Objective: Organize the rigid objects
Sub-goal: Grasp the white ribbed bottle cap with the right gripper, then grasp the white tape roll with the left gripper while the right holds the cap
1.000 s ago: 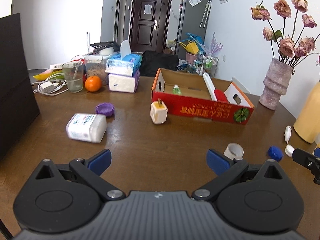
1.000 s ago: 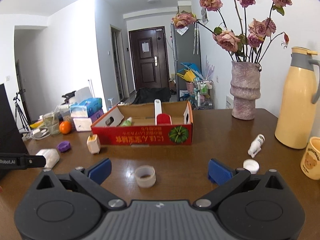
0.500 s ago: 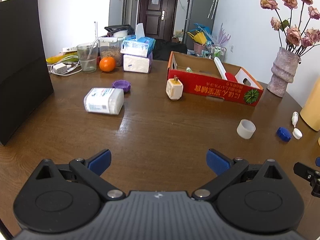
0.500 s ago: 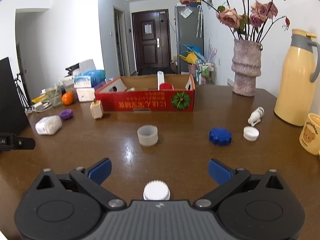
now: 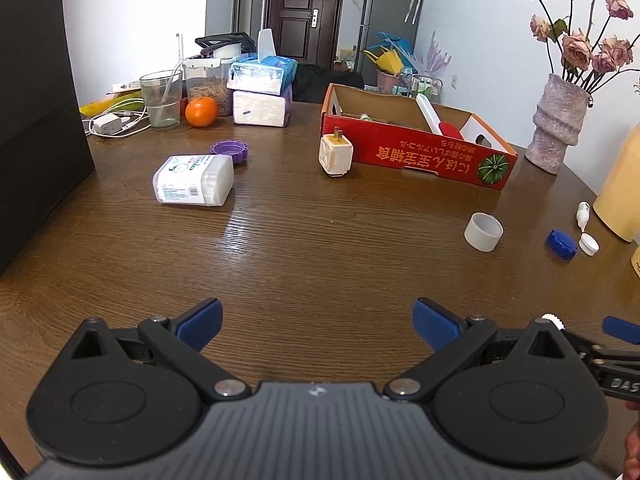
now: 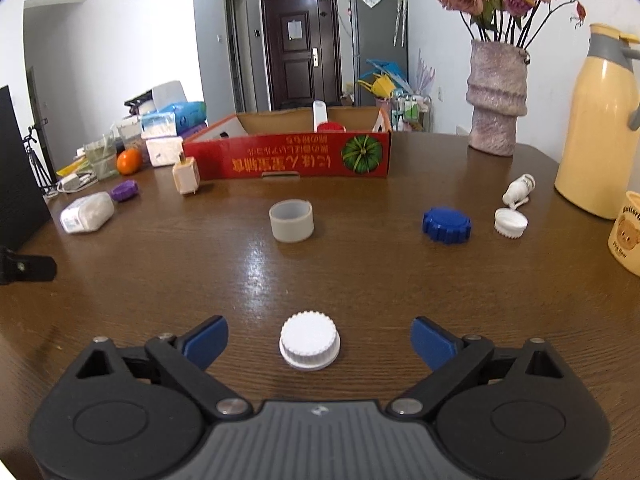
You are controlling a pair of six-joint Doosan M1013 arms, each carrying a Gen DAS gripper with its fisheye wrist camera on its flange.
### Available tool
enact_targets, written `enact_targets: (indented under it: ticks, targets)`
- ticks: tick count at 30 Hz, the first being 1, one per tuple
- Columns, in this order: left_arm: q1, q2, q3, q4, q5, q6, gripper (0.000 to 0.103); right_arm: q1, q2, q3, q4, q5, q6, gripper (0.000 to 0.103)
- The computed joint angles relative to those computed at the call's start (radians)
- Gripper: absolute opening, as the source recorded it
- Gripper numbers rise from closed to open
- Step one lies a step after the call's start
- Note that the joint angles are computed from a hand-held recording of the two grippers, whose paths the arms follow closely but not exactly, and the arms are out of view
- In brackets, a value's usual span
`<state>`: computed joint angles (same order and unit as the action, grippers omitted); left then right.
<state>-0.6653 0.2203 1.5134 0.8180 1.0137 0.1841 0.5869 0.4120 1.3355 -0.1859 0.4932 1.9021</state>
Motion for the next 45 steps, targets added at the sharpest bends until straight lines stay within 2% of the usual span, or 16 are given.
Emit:
enact_targets:
  ticks: [7, 9, 10, 11, 29, 45]
  targets:
    - [-0.001, 0.014, -0.014, -0.020, -0.006, 0.026, 0.103, 0.002, 0.027, -0.018, 0.032, 0.024, -0.038, 0.073]
    - [0.000, 0.019, -0.019, -0.028, -0.009, 0.037, 0.103, 0.002, 0.030, -0.019, 0.052, 0.026, -0.065, 0.057]
    - [0.000, 0.021, -0.021, -0.032, -0.011, 0.043, 0.103, 0.000, 0.032, -0.020, 0.078, 0.029, -0.088, 0.041]
    - [0.000, 0.023, -0.023, -0.035, -0.015, 0.047, 0.103, -0.002, 0.032, -0.019, 0.091, 0.027, -0.100, 0.035]
    - [-0.011, 0.095, -0.118, -0.052, -0.066, 0.140, 0.103, -0.029, 0.013, 0.004, 0.065, -0.070, -0.068, 0.033]
    - [0.000, 0.219, -0.284, -0.074, -0.075, 0.200, 0.103, -0.073, 0.026, -0.031, 0.022, -0.113, -0.060, 0.033]
